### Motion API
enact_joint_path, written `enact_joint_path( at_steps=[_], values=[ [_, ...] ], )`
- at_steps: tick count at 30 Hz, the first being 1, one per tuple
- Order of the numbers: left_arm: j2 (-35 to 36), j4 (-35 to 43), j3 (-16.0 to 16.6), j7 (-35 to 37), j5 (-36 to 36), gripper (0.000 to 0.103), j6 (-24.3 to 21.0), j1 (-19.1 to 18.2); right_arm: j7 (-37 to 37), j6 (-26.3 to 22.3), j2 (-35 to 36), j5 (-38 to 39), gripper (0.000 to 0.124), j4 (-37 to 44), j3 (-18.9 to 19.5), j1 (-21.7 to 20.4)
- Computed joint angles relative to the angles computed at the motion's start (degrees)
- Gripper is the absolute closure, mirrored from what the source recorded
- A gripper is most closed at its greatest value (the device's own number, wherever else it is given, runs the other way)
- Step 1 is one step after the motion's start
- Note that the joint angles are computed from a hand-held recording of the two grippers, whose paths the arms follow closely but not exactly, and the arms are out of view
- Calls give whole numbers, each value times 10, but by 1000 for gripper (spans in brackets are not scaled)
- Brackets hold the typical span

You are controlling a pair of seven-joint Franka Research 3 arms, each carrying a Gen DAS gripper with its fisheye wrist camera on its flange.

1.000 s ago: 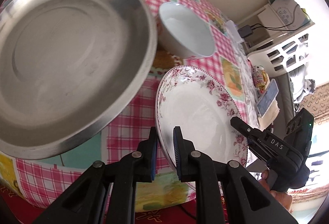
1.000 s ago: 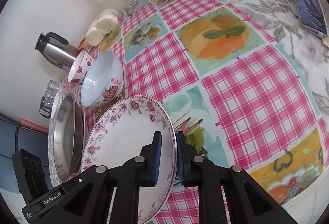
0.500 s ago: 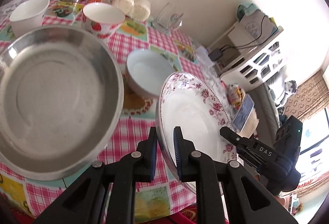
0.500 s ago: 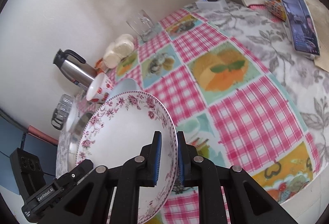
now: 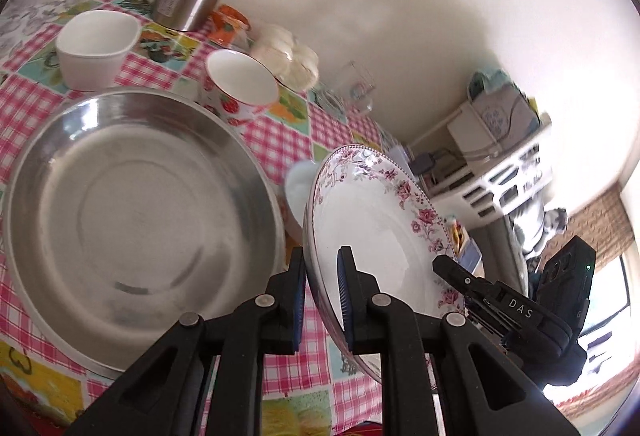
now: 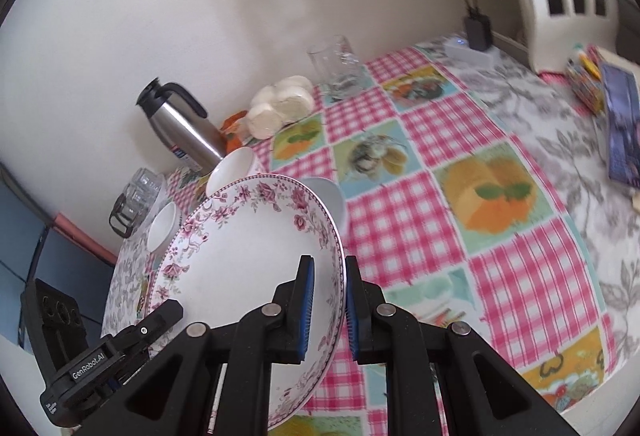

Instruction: Organize plates and bowls

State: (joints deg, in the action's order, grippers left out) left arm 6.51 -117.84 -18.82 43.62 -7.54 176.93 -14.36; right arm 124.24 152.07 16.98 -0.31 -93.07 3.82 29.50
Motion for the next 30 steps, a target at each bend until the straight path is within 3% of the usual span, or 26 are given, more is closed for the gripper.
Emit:
enact_joint_path(
  at_steps=[5,11,16,21,25,30],
  values=[
    [-23,-30,11,-11,-15,88,26,13,-15,-42,50,-13,108,88,2,16],
    [-62,-78,66,-155,121,88,53,9,-40,-67,119,2,108,192,7,38],
    [-85,-101,69,-258,222,88,55,42,-56,-91,177,21,108,277,8,57],
    [-104,-131,88,-224,173,88,66,34,-70,-121,231,35,108,359,8,71],
    [-119,-147,68,-253,204,88,60,68,-78,-143,265,44,108,413,7,81],
    [-128,-165,94,-227,170,88,59,46,-87,-151,294,57,108,452,9,89]
  ],
)
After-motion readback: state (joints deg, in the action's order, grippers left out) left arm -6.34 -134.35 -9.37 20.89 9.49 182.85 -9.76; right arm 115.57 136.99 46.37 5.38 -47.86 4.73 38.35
